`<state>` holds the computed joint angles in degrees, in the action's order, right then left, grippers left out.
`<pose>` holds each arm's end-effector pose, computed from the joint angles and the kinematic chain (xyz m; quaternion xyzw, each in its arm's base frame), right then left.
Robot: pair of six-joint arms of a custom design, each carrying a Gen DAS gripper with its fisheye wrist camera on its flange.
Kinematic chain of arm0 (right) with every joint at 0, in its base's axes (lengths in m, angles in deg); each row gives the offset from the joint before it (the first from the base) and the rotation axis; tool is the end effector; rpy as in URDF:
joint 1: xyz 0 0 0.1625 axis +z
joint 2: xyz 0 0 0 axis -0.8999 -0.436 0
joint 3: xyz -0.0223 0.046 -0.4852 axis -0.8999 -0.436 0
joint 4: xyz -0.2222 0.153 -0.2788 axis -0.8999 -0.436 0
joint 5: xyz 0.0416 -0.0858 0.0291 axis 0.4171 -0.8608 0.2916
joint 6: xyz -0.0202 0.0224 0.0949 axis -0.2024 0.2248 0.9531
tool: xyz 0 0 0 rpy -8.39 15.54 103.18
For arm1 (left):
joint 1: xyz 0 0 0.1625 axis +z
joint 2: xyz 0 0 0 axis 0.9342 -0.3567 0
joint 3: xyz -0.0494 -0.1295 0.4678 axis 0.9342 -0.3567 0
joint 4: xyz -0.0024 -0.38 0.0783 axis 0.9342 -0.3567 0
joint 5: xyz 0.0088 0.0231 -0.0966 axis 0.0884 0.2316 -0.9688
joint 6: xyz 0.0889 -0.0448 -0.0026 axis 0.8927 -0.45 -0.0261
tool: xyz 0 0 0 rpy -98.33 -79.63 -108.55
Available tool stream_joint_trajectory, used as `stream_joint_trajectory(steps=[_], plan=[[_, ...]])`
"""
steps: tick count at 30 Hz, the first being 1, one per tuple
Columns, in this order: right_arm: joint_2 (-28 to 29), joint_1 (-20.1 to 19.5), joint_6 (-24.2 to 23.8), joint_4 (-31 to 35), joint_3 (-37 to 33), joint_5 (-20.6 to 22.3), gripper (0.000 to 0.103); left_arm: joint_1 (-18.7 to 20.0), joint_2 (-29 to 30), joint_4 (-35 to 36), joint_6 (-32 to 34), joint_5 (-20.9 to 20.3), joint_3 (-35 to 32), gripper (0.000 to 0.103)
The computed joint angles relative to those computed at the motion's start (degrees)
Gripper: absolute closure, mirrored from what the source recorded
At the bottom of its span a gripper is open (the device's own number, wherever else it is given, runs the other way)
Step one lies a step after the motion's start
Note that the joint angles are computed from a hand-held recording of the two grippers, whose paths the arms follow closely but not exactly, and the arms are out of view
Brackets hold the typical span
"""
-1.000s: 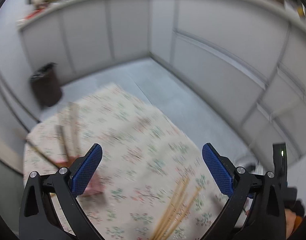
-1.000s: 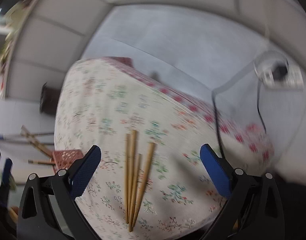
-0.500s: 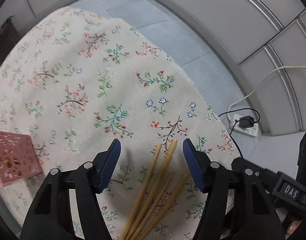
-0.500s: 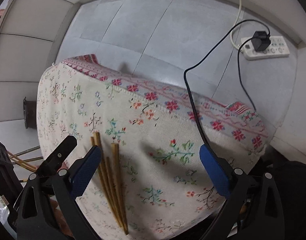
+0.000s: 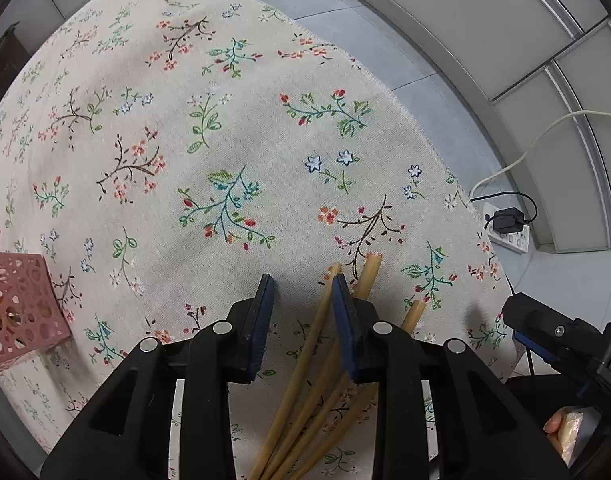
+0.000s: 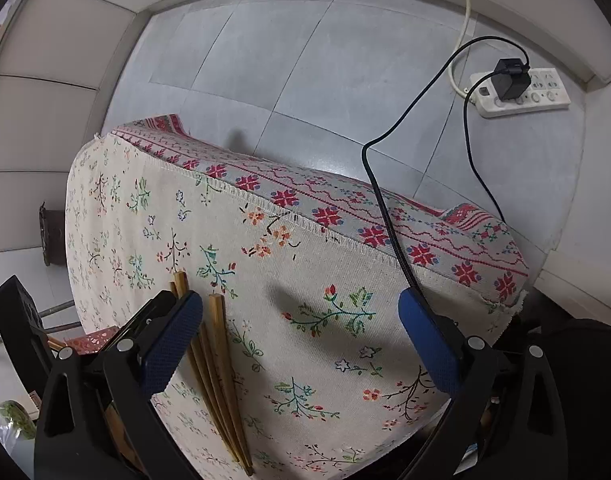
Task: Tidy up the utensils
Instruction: 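Grasp a bamboo chopstick with the left tool while the right tool grasps another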
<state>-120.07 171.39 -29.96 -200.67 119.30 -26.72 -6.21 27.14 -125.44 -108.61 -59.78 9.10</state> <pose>0.3109 -0.6775 0.0899 -0.2657 -0.9444 0.1344 0.1393 -0.1685 -0.7510 0.2648 0.0779 0.9397 -0.0161 0.3326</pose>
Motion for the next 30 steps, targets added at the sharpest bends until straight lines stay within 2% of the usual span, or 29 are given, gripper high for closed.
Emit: stream_joint_trajectory(steps=[4, 6, 7, 8, 11, 16, 17, 21, 24, 30], plan=[[0.84, 0.26, -0.5, 1.42, -0.97, -0.98, 0.008, -0.45, -0.27, -0.96, 0.92, 1.94, 1.8, 0.076], [1.33, 0.55, -0.89, 2.04, -1.54, -1.9, 0.008, -0.95, -0.68, -3.26, 1.21, 3.78, 4.11, 0.091], [1.63, 0.77, -1.42, 2.38, -1.94, -2.42, 0.007, -0.86, -1.3, -4.87, 1.66, 3.53, 5.25, 0.094], [2.08, 1.08, -2.18, 2.89, -2.56, -3.06, 0.007, -0.71, -1.93, -6.29, 1.79, 3.19, 6.24, 0.096], [3.28, 1.78, -3.4, 4.78, -4.17, -4.94, 0.007, -1.14, -3.87, -8.38, 1.7, 6.93, 9.51, 0.098], [4.93, 2.89, -5.75, 5.87, -6.05, -6.85, 0.007, -3.27, -7.65, -12.37, 2.47, 9.4, 13.68, 0.098], [5.12, 3.13, -5.81, 5.47, -6.16, -7.08, 0.01, -3.82, -8.43, -13.47, 2.7, 9.86, 14.53, 0.098], [6.12, 4.23, -7.12, 5.71, -7.19, -6.91, 0.033, -5.92, -11.35, -16.21, 2.85, 12.09, 17.55, 0.098], [7.7, 5.3, -8.2, 6.96, -9.11, -8.38, 0.043, -6.88, -13.25, -16.5, 2.84, 13.37, 19.19, 0.098], [11.18, 7.19, -7.59, 10.53, -13.78, -10.77, 0.044, -7.75, -16.64, -16.21, 2.95, 14.11, 20.79, 0.098]])
